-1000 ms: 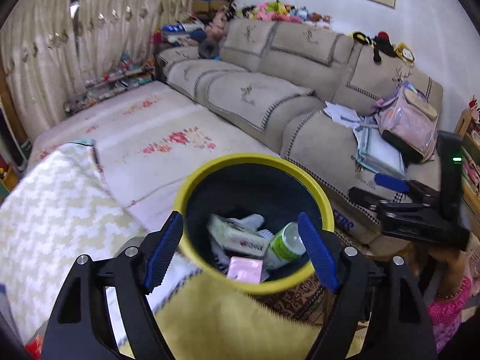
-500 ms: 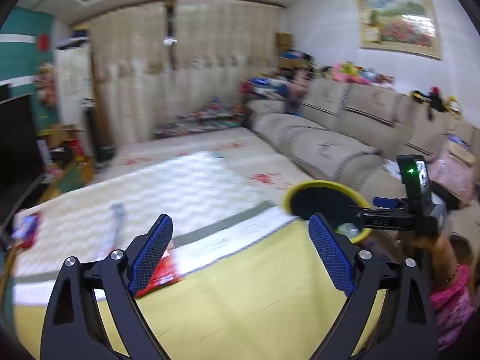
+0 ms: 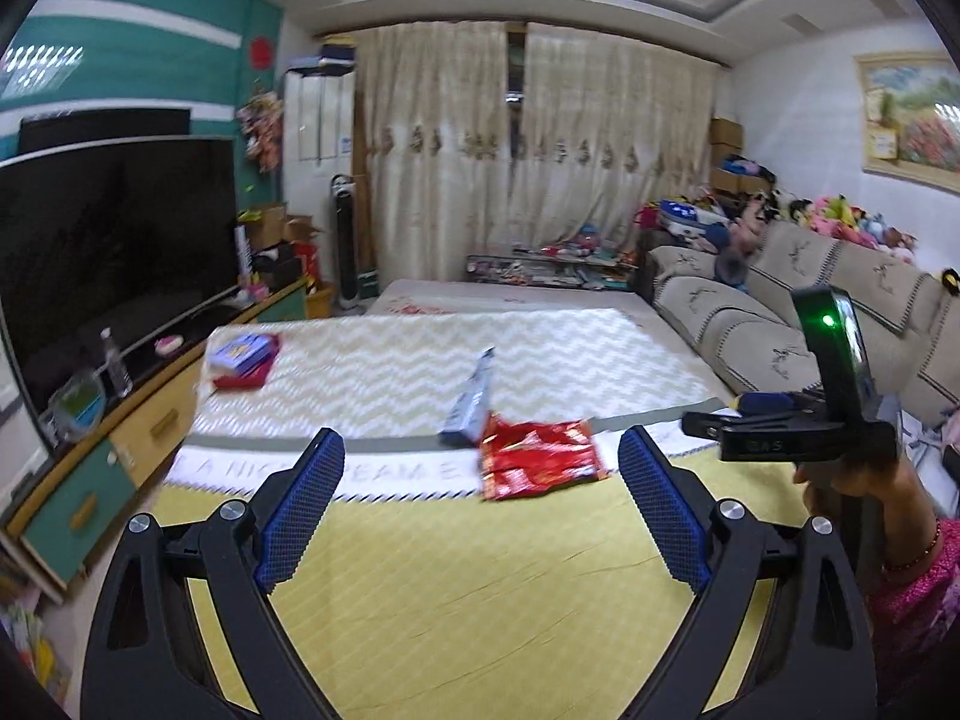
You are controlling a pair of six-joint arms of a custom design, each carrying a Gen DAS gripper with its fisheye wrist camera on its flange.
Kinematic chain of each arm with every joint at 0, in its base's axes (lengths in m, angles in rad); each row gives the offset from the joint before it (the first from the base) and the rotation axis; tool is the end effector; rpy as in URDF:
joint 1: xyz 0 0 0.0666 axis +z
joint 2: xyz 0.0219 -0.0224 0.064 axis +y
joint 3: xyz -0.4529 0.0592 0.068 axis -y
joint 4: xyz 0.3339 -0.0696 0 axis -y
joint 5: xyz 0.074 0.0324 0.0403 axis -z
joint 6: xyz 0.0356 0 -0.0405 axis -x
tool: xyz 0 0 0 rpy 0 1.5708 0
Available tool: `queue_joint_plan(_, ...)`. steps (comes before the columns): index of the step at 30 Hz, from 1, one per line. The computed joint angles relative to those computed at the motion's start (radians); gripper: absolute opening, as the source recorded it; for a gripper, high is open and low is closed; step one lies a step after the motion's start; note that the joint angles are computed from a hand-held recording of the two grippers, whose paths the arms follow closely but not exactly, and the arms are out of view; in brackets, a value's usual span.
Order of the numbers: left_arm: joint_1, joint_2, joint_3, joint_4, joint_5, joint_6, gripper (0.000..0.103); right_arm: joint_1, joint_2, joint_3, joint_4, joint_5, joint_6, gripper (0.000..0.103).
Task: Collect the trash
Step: 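Move the right gripper to the red snack wrapper and grasp it, then carry the red wrapper over the bin and open the right gripper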
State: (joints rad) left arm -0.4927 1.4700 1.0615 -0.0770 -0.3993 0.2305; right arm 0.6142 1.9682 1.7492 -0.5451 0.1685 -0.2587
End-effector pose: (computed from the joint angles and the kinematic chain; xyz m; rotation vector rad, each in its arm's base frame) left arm 0.3982 -0.1985 0.4054 0.0195 2.0155 -0.0482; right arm 0.5467 0.3777 0.3737 -0.3297 2.3106 0.2423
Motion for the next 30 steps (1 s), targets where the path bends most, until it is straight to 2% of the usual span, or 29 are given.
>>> queue_joint_plan(5, 0.040, -0.015, -0.038, 0.007, 0.006, 0.016, 0.091, 0.041, 0.107, 0.192, -0.134, -0.049, 0.028, 0.089)
queue_joint_plan(9, 0.069, -0.023, -0.063, 0.023, 0.021, 0.037, 0.091, 0.065, 0.210, 0.375, -0.282, -0.080, 0.058, 0.089)
queue_joint_plan(15, 0.103, -0.022, -0.086, 0.039, 0.056, 0.048, 0.092, 0.079, 0.347, 0.618, -0.484, -0.068, 0.059, 0.091)
queue_joint_plan(16, 0.106, -0.020, -0.088, 0.042, 0.062, 0.048, 0.092, 0.080, 0.355, 0.630, -0.495, -0.063, 0.056, 0.094)
queue_joint_plan(20, 0.108, -0.011, -0.083, 0.039, 0.082, 0.060, 0.092, 0.089, 0.355, 0.619, -0.477, -0.034, 0.055, 0.093)
queue_joint_plan(23, 0.106, -0.003, -0.083, 0.043, 0.091, 0.063, 0.092, 0.087, 0.350, 0.616, -0.464, -0.028, 0.059, 0.065)
queue_joint_plan(24, 0.106, 0.000, -0.080, 0.041, 0.091, 0.062, 0.092, 0.086, 0.346, 0.615, -0.464, -0.026, 0.064, 0.045)
queue_joint_plan(25, 0.104, 0.002, -0.079, 0.040, 0.090, 0.061, 0.092, 0.085, 0.341, 0.612, -0.465, -0.024, 0.067, 0.017)
queue_joint_plan(26, 0.103, 0.003, -0.077, 0.038, 0.088, 0.061, 0.092, 0.083, 0.337, 0.606, -0.466, -0.035, 0.068, 0.011)
queue_joint_plan(30, 0.098, 0.007, -0.072, 0.035, 0.089, 0.061, 0.092, 0.079, 0.305, 0.544, -0.429, -0.073, 0.070, 0.008)
